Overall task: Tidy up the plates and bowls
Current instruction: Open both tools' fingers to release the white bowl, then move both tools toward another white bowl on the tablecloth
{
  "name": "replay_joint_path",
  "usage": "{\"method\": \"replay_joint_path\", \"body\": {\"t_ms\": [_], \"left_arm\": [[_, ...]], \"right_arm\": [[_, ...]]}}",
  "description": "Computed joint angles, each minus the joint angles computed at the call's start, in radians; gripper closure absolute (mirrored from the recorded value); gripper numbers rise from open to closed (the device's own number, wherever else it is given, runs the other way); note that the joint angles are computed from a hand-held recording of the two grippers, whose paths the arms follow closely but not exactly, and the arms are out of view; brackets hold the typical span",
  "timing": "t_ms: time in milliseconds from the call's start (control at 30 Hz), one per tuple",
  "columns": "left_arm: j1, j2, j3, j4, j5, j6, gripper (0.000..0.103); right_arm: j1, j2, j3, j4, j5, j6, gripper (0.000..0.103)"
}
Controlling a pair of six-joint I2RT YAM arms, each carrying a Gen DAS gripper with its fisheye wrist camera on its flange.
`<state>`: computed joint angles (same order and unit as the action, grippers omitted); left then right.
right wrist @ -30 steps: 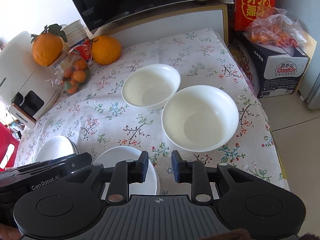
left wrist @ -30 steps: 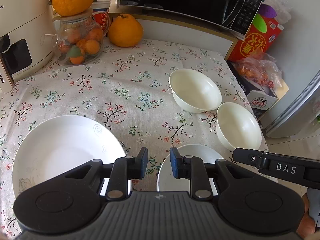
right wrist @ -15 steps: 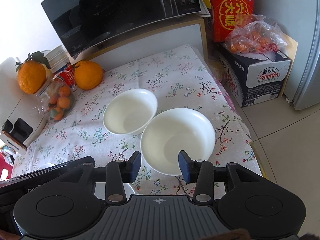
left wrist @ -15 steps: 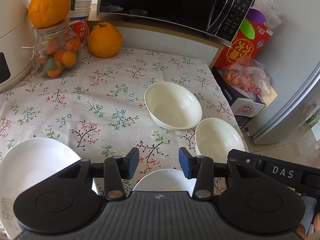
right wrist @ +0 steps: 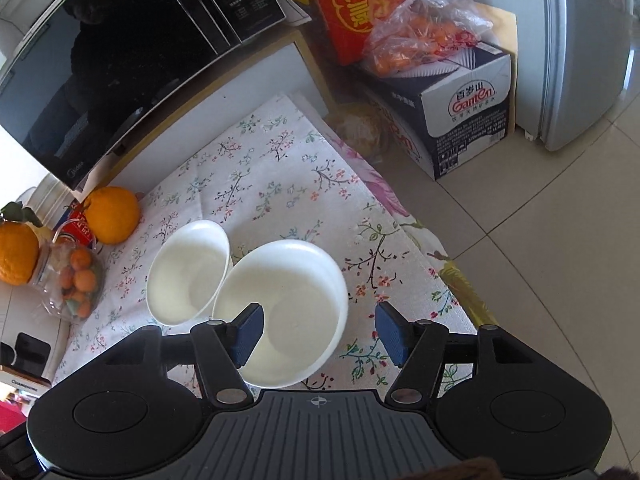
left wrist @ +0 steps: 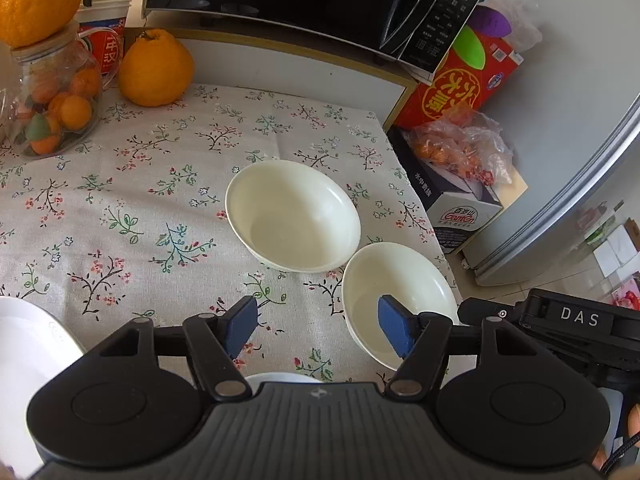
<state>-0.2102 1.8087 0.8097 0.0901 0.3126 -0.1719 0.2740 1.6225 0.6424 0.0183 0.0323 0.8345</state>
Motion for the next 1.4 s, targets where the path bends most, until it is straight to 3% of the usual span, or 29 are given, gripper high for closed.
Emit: {"method": "replay_joint_path", "body": {"t_ms": [200,667,933,1400], "left_arm": [[-0.026,0.061,0.041,-0.012,-0.012,-0.011,0.040],[-0.050,0.122,0.090,-0.026,-0.011,-0.007,0.065],[-0.061,0.143,0.105,-0.027,-0.003,-0.002,0.077],[-0.066,0.161,0.118,-0.026,-0.010,0.004,0.085]], "right_arm": [[0.005,0.042,0.023,-0.004,0.018,0.021,0.041],[0.030,0.119,0.066,0.005,0.018,0.000,0.042],[0.038,0.142,0.073,0.010,0.018,0.001,0.059],[0.071,0.168,0.094,-0.002,0.065,-0.014,0.067]]}}
